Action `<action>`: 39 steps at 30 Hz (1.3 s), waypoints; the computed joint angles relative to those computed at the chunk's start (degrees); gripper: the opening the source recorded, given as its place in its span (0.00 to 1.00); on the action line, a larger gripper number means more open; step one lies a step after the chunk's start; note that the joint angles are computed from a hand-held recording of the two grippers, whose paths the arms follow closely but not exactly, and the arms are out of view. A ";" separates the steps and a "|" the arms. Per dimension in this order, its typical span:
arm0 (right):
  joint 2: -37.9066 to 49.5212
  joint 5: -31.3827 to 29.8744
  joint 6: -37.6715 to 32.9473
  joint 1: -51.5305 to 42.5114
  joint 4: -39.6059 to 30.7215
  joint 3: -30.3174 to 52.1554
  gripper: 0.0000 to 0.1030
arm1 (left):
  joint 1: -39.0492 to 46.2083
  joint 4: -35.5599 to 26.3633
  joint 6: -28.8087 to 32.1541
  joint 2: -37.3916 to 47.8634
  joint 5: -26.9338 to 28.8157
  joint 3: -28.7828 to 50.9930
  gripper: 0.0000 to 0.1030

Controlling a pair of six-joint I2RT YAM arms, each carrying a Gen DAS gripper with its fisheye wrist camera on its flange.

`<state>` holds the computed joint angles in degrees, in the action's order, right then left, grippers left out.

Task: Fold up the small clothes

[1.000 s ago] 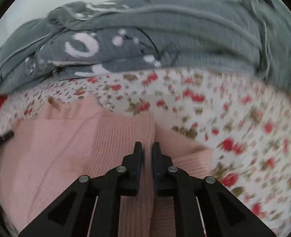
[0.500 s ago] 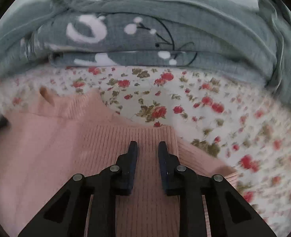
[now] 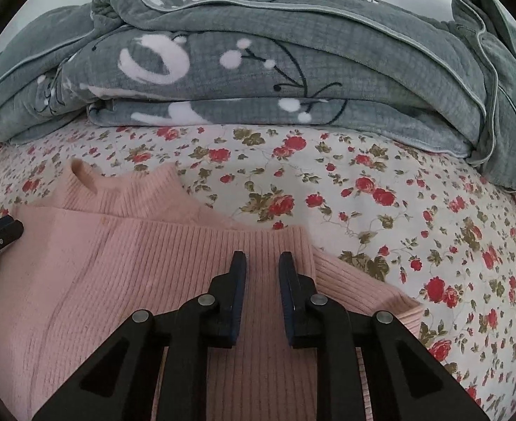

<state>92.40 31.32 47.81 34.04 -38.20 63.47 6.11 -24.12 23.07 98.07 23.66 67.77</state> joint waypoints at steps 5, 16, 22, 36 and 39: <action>-0.49 -0.56 -0.11 -0.26 0.65 -0.52 0.20 | 0.01 -0.64 0.21 0.09 1.00 0.35 0.44; -16.70 9.89 11.57 13.34 -6.00 -5.82 0.67 | 12.14 -2.51 1.04 -10.78 15.02 -5.98 0.65; -21.59 14.33 28.75 26.72 -13.34 -12.58 0.71 | 23.95 -11.35 10.27 -12.52 23.23 -9.54 0.68; -27.40 6.10 29.22 22.29 -2.22 -22.78 0.71 | 21.62 -16.79 11.50 -2.26 21.98 -4.86 0.68; -27.68 5.53 28.27 21.44 -0.72 -23.38 0.72 | 21.11 -16.93 11.01 -2.44 22.63 -5.07 0.47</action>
